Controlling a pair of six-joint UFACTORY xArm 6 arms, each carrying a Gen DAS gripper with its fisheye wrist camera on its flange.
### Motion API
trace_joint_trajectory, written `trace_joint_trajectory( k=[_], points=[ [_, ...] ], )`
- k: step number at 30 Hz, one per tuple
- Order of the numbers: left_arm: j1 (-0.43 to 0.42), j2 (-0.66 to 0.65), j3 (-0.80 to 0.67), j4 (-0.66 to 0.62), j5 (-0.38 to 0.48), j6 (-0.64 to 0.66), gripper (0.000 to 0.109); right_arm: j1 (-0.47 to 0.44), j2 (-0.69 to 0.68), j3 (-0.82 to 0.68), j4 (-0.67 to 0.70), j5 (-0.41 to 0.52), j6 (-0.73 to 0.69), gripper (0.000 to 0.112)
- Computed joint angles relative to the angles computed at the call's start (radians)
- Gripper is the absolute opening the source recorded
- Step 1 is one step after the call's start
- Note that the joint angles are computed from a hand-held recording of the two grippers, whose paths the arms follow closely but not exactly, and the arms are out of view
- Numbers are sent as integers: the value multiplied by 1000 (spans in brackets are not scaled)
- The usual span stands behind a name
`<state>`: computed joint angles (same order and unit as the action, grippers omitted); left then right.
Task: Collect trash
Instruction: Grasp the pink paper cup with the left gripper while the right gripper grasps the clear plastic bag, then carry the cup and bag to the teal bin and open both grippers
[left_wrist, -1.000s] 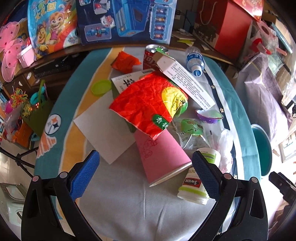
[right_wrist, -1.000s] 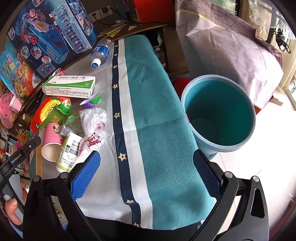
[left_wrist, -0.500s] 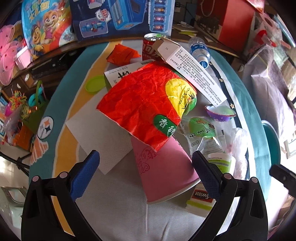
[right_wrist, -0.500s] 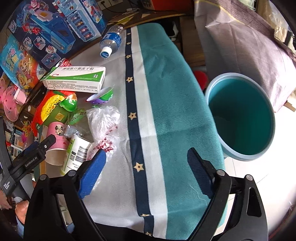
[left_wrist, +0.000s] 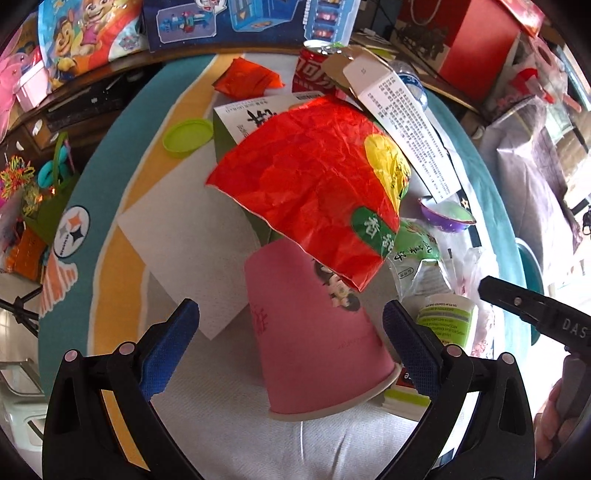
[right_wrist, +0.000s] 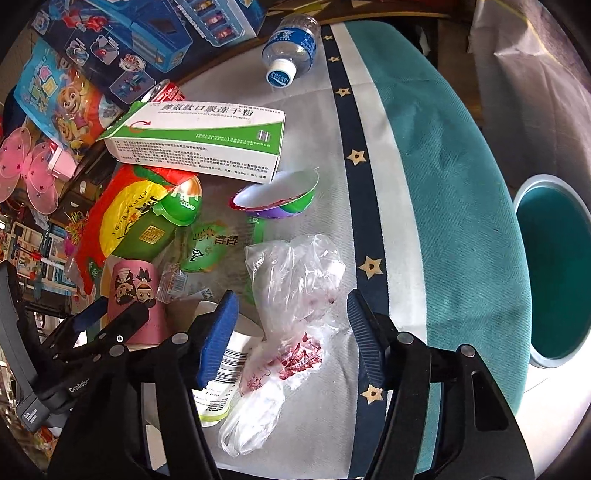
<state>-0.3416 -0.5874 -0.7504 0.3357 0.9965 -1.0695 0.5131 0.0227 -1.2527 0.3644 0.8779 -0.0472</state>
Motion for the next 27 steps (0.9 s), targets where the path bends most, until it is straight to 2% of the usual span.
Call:
trace_joint_trajectory(
  k=[2,4,5,6,7,9,13,18,22,27],
  points=[
    [5,-13,24,-16,-29,11,95,-6,22,-12,15,13,-3,60],
    [6,-28,45,-23,-56,15,87,-9,32,-13,21,14,-3,56],
    [6,-33,53,-29,-73,27,77,-11,35,-12,26,13,-7,51],
    [5,-34,56,-36,-82,38,69,-14,39,-12,40,18,-18,38],
    [0,-31,52,-27,-78,38,69,-19,42,-9,65,20,-41,30],
    [-13,-27,45,1,-66,31,67,-23,34,11,101,4,-76,26],
    [-12,-19,41,-8,-58,36,69,-29,17,36,129,-7,-113,25],
    [-32,-9,25,16,-36,30,64,-51,4,56,180,-6,-142,22],
    [-56,-59,26,45,8,12,64,-88,-58,113,229,-8,-207,20],
    [-71,-142,30,-2,50,19,64,-133,-102,147,268,-12,-232,20]
  ],
)
